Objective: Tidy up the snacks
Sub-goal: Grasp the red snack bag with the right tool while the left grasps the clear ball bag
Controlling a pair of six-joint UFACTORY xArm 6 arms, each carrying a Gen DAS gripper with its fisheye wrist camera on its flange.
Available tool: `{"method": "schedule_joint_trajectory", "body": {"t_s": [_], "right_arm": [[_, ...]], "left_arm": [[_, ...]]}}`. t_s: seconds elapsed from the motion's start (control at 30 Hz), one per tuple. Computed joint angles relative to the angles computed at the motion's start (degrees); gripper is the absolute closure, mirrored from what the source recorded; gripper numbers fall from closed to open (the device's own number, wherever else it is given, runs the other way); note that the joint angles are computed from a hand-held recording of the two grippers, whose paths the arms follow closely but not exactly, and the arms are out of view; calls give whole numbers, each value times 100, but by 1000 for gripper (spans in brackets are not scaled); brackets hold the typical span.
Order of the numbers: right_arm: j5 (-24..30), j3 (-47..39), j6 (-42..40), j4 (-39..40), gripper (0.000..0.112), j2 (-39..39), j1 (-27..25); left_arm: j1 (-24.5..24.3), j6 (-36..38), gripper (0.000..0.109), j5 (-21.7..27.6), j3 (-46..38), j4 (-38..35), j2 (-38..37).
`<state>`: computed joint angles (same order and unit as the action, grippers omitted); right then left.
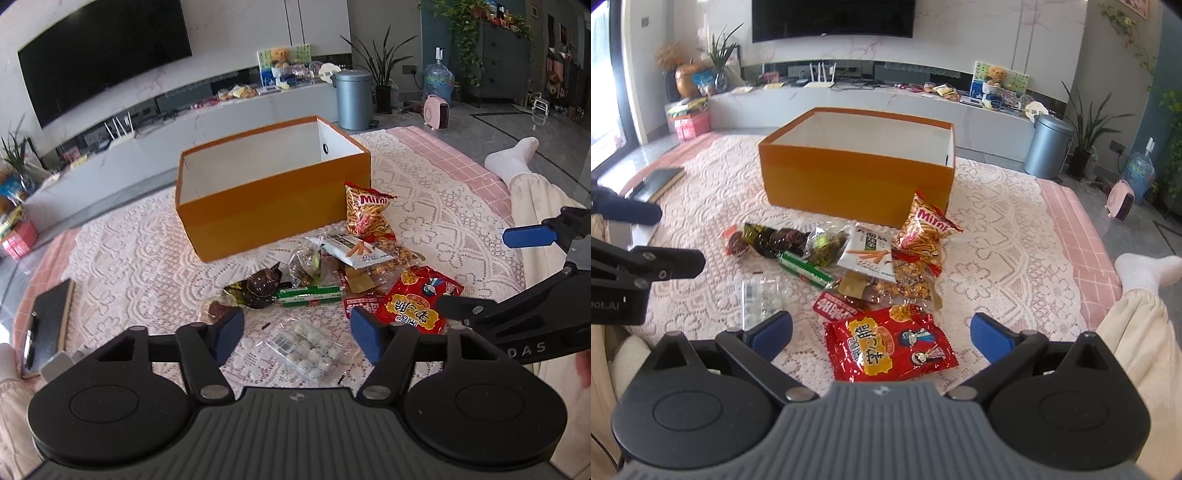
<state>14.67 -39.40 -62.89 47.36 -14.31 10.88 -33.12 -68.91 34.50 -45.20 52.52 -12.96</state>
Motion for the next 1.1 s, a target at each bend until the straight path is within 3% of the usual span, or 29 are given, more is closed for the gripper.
{"method": "schedule_joint_trajectory", "body": {"t_s": [0.1, 0.13, 0.2, 0.23, 0.33, 0.5, 0.67, 0.77, 1.0, 1.1], "right_arm": [[-51, -134, -521, 680, 13, 181, -24], [-116, -174, -623, 813, 13, 252, -12], [-335, -254, -797, 1075, 13, 424, 38], [-378, -302, -867, 1171, 13, 507, 39], [-11, -469, -644, 990, 13, 715, -111], [150, -695, 623, -109, 13, 1220, -208], [616, -1034, 2176, -1230, 13, 1765, -393], [968, -1279, 2722, -1495, 13, 2067, -495], [1022, -1522, 2481, -861, 13, 2403, -380], [715, -1477, 2318, -667, 13, 2452, -274]], "left_arm": [[200, 219, 71, -277, 21, -289, 81], [296, 384, 76, -462, 51, -505, 107], [497, 701, 75, -891, 136, -986, 168], [566, 788, 72, -1000, 141, -1185, 227], [654, 1151, 39, -971, 20, -1735, 493], [801, 1697, 35, -1072, -133, -2741, 939], [930, 1816, 33, -996, -412, -3305, 1444], [1002, 1823, 31, -1038, -533, -3540, 1688], [1077, 1381, 27, -1007, -888, -3409, 2193], [1093, 1056, 25, -978, -968, -3092, 2314]]}}
